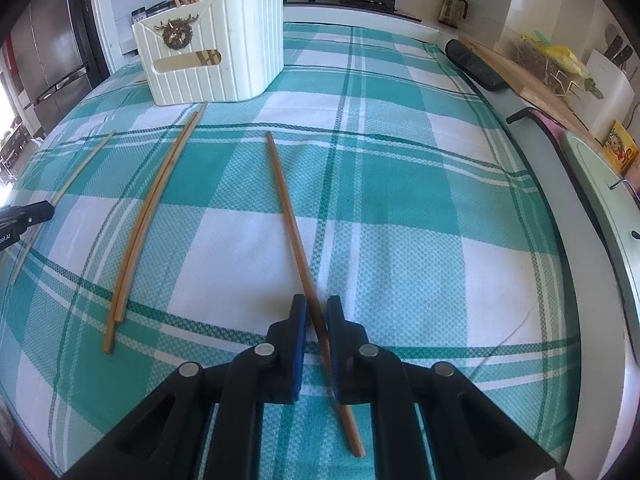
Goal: Organize utensils
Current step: 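Lift and carry both chopsticks over the cream basket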
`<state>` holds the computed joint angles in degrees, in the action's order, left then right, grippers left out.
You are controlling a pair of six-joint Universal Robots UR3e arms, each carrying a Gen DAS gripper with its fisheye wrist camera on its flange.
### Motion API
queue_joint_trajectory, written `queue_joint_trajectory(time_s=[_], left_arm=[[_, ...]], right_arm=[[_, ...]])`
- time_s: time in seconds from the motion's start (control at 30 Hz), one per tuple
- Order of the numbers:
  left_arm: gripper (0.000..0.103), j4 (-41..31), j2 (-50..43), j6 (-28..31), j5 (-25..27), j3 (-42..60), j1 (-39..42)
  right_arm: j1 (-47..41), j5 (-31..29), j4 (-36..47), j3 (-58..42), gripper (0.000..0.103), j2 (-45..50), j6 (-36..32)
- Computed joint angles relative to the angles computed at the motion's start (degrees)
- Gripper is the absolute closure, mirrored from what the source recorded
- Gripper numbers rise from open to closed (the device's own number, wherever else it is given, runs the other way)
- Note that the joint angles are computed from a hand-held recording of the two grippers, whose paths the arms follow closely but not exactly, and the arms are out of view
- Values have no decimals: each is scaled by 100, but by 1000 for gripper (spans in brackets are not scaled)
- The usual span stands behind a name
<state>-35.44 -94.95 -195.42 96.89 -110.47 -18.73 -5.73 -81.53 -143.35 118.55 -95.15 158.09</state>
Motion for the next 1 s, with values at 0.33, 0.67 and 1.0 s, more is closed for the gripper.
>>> queue_joint_trajectory(time_s=[0.33,0.67,1.0], left_arm=[[40,-1202,-741,1271,-693,1425,474],[92,-2343,-2221,1449,-685,3690,526],[99,-1634,-1050,1315,-1182,2761,784]], right_arm=[[159,31,1306,-1483,56,813,-877],[664,84,1963,-3747,73,2606,-636],[652,577,1788,-4459,97,2844,329]])
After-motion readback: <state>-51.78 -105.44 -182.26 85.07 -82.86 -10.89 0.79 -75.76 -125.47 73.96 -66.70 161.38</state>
